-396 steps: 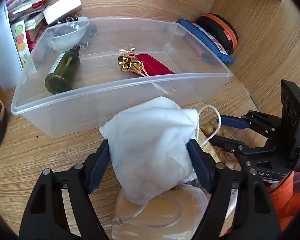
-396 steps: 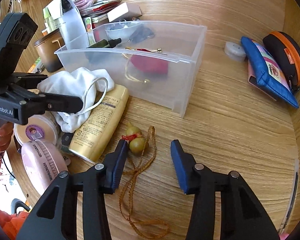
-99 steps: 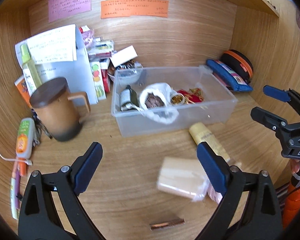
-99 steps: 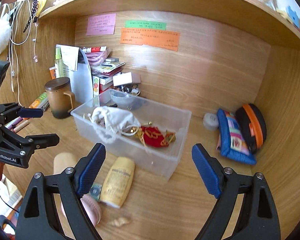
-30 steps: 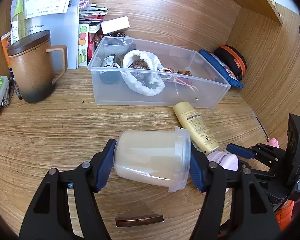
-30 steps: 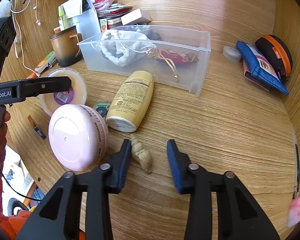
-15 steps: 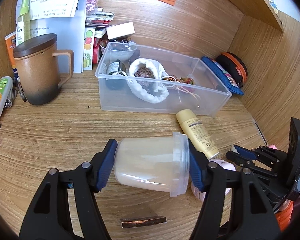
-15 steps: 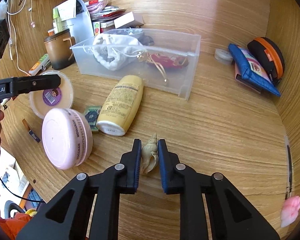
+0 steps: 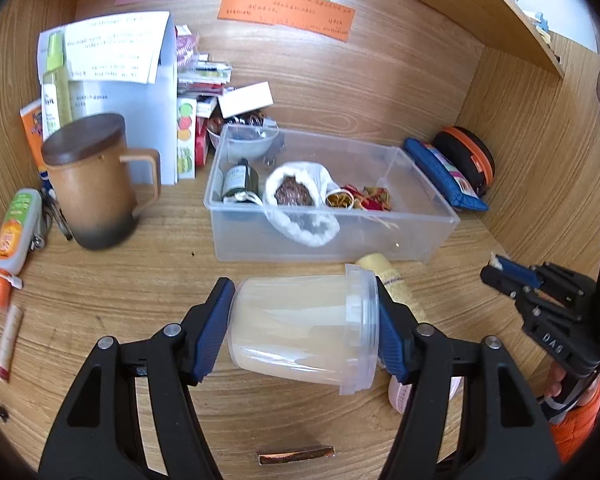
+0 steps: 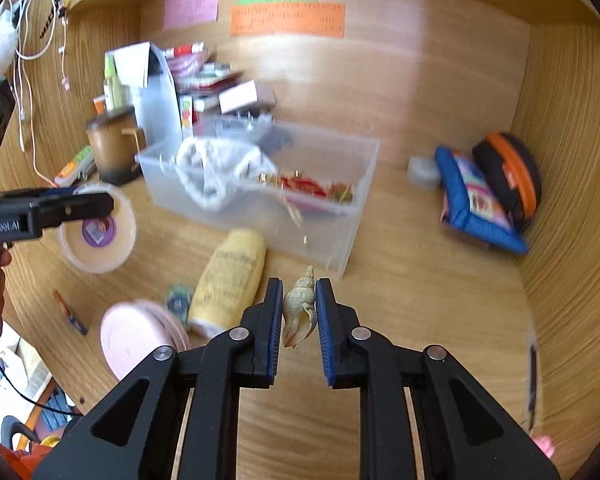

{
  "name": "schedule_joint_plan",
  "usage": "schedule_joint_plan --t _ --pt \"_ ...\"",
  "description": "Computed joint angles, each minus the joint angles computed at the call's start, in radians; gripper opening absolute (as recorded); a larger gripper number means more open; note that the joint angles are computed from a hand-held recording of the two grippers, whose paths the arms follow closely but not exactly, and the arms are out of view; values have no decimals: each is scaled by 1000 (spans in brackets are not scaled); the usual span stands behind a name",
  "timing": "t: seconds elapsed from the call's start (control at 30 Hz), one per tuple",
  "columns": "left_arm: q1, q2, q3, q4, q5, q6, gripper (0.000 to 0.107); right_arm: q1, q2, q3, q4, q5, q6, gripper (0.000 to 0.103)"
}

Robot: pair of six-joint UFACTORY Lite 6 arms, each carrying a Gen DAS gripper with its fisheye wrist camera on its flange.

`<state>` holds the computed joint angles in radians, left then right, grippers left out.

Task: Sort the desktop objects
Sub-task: 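Carry the plastic cup and seashell over the clear box with both grippers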

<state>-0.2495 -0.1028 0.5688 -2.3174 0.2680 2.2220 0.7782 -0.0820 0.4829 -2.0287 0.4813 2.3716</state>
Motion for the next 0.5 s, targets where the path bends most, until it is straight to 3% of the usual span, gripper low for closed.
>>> schedule_joint_plan --t 0.3,0.5 --pt "13 -45 54 116 -45 -91 65 -58 -9 124 35 -61 -128 15" --pt "51 -18 133 309 -52 -270 65 -107 26 208 -28 -130 -107 15"
